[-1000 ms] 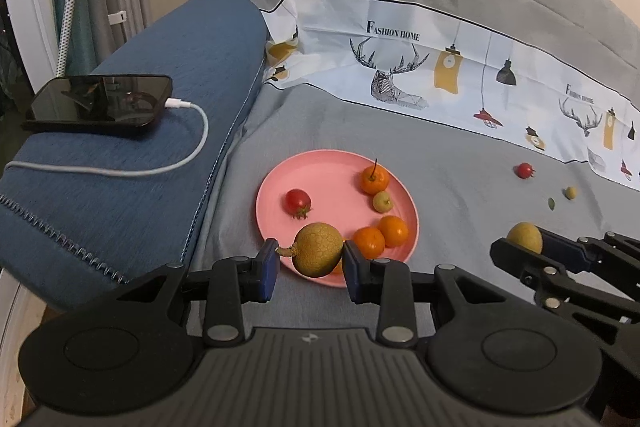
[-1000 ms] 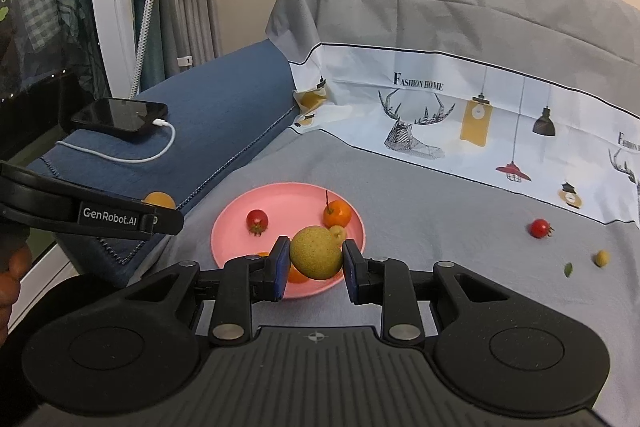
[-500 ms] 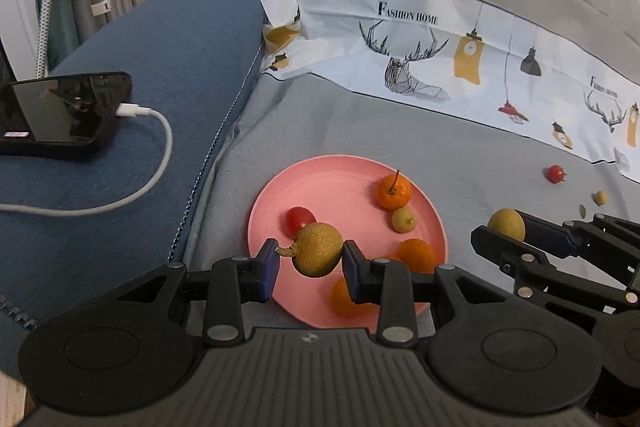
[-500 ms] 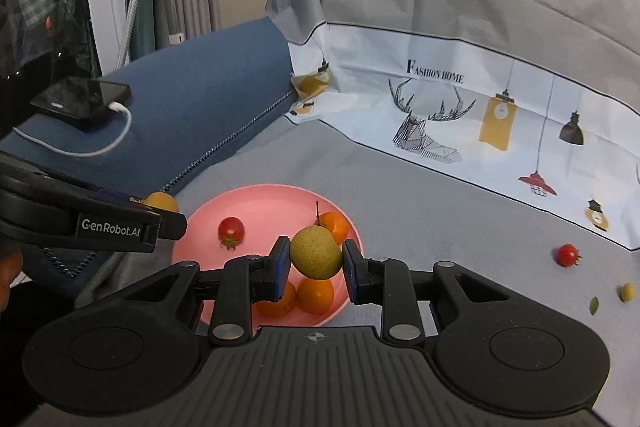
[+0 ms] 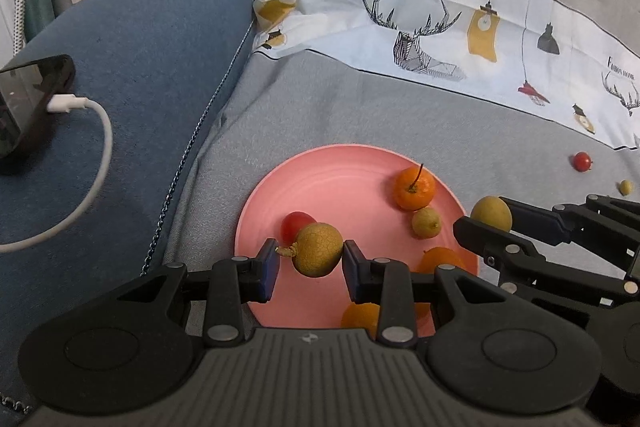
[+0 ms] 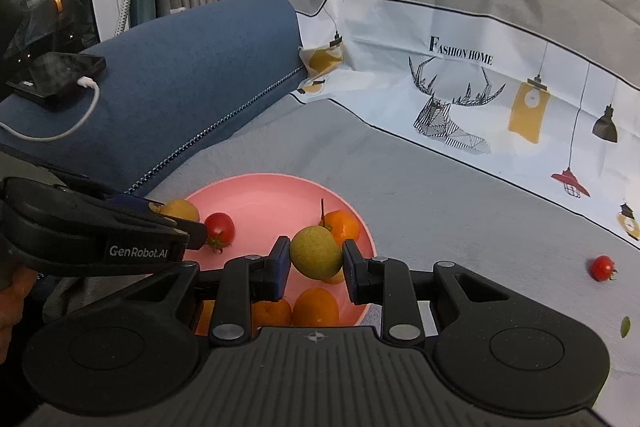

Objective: Organize fruits

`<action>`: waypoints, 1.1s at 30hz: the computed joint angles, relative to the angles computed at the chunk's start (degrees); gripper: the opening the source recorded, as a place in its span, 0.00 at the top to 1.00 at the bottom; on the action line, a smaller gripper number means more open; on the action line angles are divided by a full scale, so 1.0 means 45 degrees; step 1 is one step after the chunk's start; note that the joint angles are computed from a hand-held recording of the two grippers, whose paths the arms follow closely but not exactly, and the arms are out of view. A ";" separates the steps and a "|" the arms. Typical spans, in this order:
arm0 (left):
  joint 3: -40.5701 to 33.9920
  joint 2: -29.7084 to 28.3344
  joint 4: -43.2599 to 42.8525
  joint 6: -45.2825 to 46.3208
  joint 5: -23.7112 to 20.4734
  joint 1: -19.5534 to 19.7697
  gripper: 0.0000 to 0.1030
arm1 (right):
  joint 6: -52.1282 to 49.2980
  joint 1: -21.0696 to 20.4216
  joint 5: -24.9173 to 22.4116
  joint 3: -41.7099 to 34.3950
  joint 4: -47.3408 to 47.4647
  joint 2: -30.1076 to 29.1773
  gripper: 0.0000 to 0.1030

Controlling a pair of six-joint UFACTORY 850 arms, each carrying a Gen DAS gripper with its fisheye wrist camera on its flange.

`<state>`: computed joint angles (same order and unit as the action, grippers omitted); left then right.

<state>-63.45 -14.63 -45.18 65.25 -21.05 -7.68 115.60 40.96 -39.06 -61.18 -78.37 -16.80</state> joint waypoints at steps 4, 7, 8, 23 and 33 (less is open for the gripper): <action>-0.0087 -0.0194 0.0130 -0.0001 0.0022 -0.0025 0.62 | -0.0068 -0.0097 0.0227 -0.0070 0.0038 -0.0170 0.72; 0.0002 -0.0161 -0.0318 0.0631 0.0334 -0.0038 0.31 | -0.0306 -0.0248 0.0584 -0.0206 0.0135 -0.0304 0.70; 0.0148 -0.0074 -0.0556 0.0900 0.0845 -0.0080 0.21 | -0.0337 -0.0290 0.0550 -0.0251 0.0265 -0.0350 0.70; 0.1517 0.1769 0.0875 -0.0416 -0.0940 0.1042 0.00 | -0.0131 0.1318 -0.1151 0.0660 0.2835 0.1185 0.16; 0.3073 0.4375 0.0411 0.0732 -0.2008 0.2210 0.00 | 0.0044 0.3456 -0.3161 0.0243 0.3316 0.1748 0.08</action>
<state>-49.62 5.06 -43.33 68.55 -30.08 2.26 115.80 56.51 -53.29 -60.08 -63.44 -8.94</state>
